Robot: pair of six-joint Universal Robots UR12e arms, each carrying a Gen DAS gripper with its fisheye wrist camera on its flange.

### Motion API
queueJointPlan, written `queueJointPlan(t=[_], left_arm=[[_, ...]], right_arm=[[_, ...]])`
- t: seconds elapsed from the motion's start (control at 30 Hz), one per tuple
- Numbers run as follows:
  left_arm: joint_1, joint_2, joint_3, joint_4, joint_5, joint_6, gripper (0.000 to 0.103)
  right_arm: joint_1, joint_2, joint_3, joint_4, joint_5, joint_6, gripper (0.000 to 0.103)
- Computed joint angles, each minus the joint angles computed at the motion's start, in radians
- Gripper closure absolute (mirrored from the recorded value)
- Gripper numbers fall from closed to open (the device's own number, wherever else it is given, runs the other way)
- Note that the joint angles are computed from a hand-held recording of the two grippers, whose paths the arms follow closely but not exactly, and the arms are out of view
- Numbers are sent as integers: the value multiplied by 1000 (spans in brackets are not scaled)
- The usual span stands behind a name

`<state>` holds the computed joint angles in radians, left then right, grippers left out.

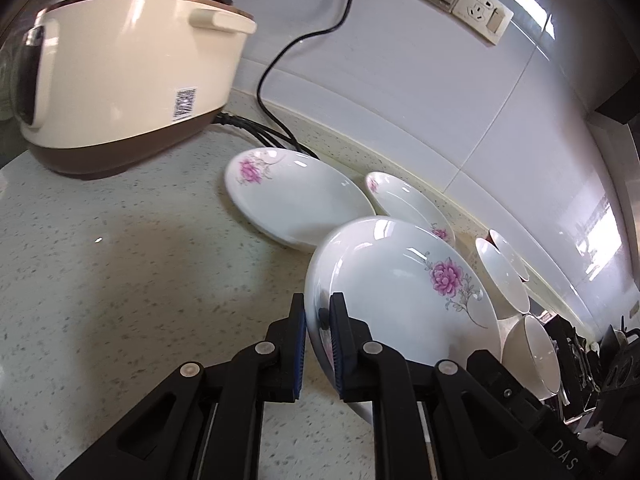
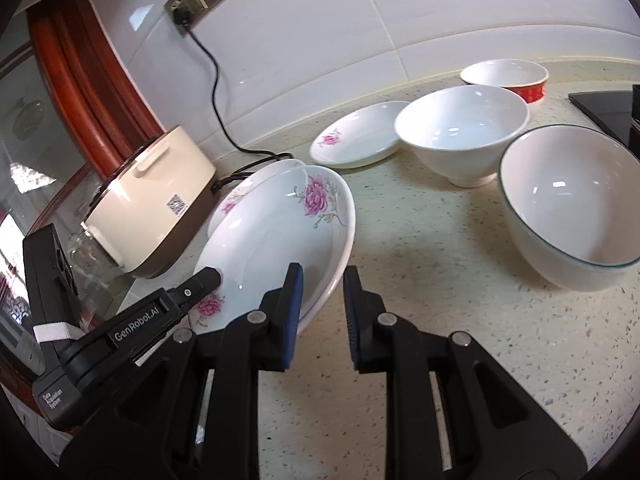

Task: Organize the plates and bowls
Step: 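Carry the plate with both grippers toward the counter beside the rice cooker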

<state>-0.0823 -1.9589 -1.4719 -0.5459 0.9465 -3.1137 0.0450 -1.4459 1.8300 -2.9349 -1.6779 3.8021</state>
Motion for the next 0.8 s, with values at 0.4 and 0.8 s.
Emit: queueJointPlan(t=[0.4,0.8], left_arm=[[44,46,-70,24,-2,-46,89],[101,77,-110,24,30,-54,88]], right_arm=[[3,6,-2,-31,98,-92,79],[62,49,-64,35,131,-152,79]])
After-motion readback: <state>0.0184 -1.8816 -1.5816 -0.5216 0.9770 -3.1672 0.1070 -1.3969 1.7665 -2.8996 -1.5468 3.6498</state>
